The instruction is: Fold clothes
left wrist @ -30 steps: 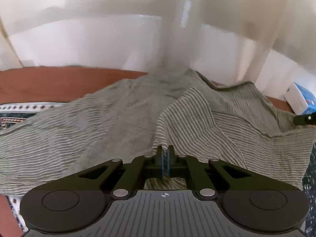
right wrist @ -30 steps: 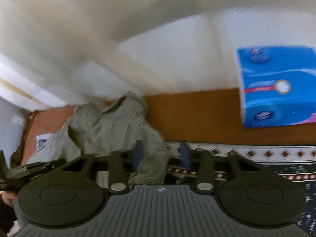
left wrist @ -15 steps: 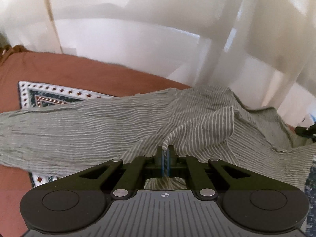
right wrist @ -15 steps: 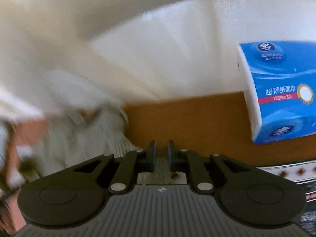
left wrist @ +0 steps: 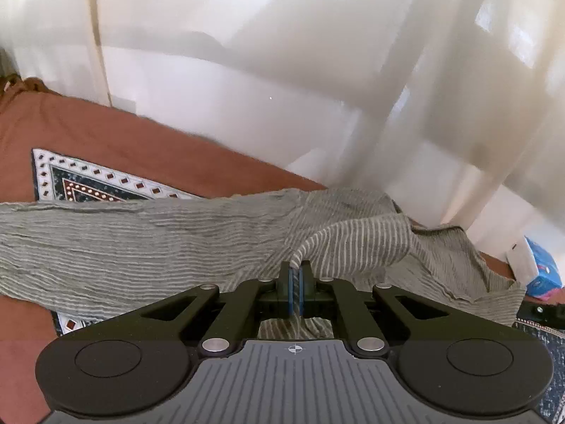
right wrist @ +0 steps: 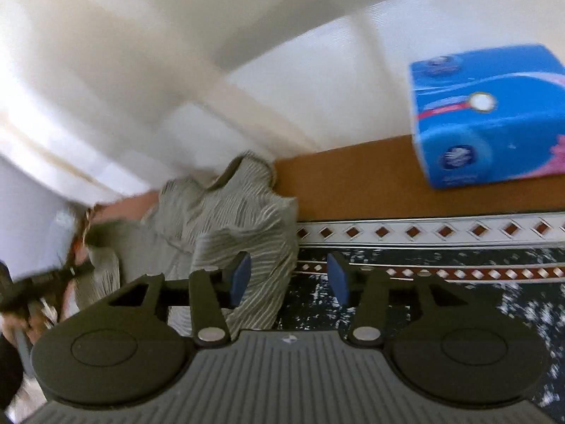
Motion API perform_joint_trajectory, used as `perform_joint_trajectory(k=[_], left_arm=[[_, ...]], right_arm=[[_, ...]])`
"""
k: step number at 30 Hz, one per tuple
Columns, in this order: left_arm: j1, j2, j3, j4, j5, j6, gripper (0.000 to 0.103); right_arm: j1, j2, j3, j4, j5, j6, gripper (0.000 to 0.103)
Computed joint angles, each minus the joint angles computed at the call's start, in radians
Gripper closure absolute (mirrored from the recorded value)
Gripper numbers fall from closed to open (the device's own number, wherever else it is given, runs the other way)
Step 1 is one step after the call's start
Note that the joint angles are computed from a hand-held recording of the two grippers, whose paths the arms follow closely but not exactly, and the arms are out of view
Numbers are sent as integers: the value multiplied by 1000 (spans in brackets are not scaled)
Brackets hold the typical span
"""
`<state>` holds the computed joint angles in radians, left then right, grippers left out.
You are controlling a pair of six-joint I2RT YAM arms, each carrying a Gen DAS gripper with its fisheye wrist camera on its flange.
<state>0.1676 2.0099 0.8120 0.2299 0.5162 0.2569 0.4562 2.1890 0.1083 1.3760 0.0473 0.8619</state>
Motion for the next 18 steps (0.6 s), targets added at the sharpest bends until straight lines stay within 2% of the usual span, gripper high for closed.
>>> perform_joint_trajectory(k=[5,7,11,15,17,18], left_arm=[[-6,-21,-25,10,-15,14,103],[-5,-24,-31,18,-26,12,103],[-6,2,-34,38,-74,0,103],[8,23,-36,39,-99,-9,103],[20,25,-31,13,-91,-8,103],[28,23,-26,-11,-80,-4,103]], right_arm=[[-51,70,86,42,-35,26,51],[-103,50,116,-12,-103,23,94],[-90,-54,203,-335,-46,-46,95],[-77,-54,191,-332,9,-14,93],[-59,-71,183,-347,47,2,88],[-44,-92,178,-367,72,8,80]])
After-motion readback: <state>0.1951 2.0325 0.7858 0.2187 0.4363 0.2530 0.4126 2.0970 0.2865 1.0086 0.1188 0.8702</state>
